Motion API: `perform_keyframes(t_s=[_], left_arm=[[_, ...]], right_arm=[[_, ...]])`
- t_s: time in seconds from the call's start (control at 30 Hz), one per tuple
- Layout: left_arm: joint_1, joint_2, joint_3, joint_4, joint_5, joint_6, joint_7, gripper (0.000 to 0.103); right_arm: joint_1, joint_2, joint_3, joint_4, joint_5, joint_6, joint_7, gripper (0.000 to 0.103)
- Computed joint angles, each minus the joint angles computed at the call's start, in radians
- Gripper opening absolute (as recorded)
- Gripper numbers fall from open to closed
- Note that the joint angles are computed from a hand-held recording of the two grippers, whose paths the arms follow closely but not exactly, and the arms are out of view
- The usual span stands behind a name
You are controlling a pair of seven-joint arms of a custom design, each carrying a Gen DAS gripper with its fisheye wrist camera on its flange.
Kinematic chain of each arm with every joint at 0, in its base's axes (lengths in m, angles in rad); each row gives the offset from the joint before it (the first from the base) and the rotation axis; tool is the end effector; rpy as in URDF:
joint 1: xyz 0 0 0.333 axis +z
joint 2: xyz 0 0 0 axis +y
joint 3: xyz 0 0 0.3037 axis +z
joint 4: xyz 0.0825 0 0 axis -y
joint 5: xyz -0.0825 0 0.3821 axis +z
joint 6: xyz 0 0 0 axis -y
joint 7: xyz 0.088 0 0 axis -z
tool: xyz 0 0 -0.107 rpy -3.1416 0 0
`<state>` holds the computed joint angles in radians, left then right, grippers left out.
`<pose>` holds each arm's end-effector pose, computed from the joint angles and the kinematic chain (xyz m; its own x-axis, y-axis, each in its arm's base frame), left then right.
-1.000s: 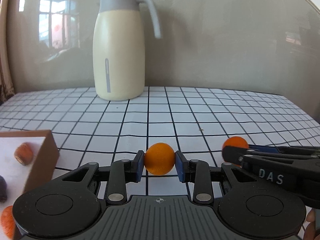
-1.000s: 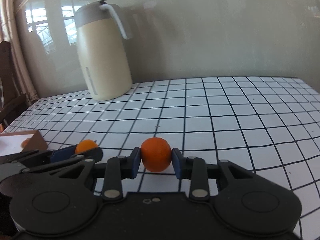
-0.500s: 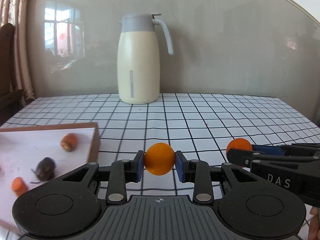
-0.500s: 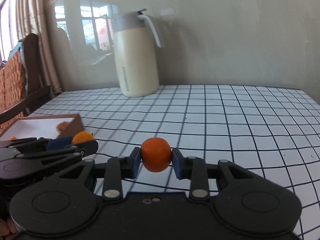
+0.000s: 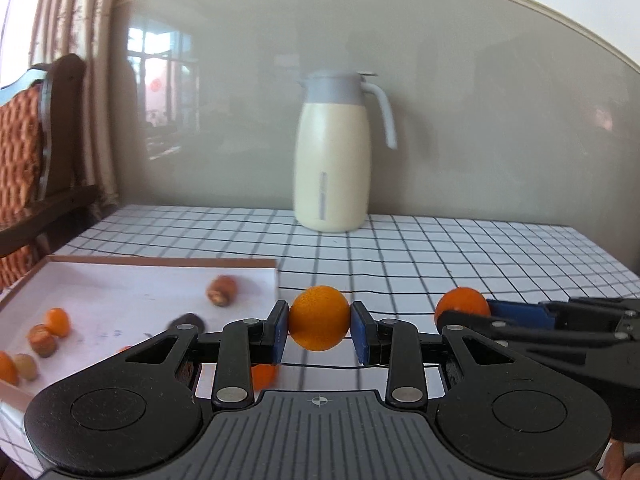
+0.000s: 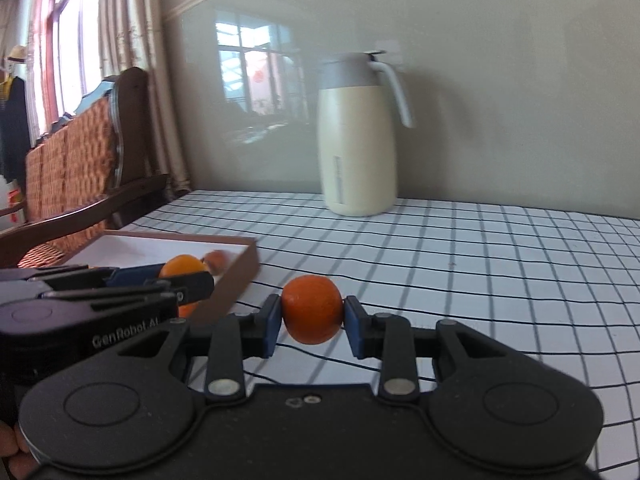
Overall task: Organize fruits
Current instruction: 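Carry the small orange in the left gripper to the tray while the right gripper carries its orange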
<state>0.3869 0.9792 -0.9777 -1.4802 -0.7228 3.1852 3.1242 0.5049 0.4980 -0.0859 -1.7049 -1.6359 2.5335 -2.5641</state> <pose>0.7288 -0.1603 0.3130 -0.6419 -0.7668 0.0052 -0.3186 0.2605 -0.9114 0.6189 0.2950 0.3196 -0.3173 -0.9439 -0.0920 -0.3830 0.2163 -0.8981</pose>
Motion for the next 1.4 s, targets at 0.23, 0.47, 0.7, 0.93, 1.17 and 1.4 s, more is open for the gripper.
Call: perform_keyframes(t_s=[0.23,0.47,0.7,0.93,1.17,1.4], left_arm=[[0.009,0.024,0.012,0.041,0.071,0.029,-0.095,0.033],[0.056,0.048,-0.013,0.04,0.149,0.064,-0.162,0.033],[0.081,0.063,-0.011,0.052,0.224,0.08,-0.248,0.033],[0.079,0.08,0.009,0.081,0.302,0.099,-0.336,0.033],[0.045,0.097,0.064,0.153,0.369,0.097,-0.444,0.033],[-0.013,0.132,0.126,0.267,0.445,0.063,-0.549,0.033]], right_arm=[[0.012,0.059,-0.007,0.094,-0.022,0.046,-0.018,0.025],[0.044,0.124,-0.03,0.198,-0.032,0.081,-0.049,0.025],[0.073,0.192,-0.064,0.297,-0.022,0.122,-0.074,0.025],[0.109,0.249,-0.112,0.378,-0.027,0.144,-0.056,0.025],[0.122,0.308,-0.144,0.466,-0.002,0.147,-0.056,0.025],[0.135,0.378,-0.191,0.558,0.09,0.148,-0.102,0.025]])
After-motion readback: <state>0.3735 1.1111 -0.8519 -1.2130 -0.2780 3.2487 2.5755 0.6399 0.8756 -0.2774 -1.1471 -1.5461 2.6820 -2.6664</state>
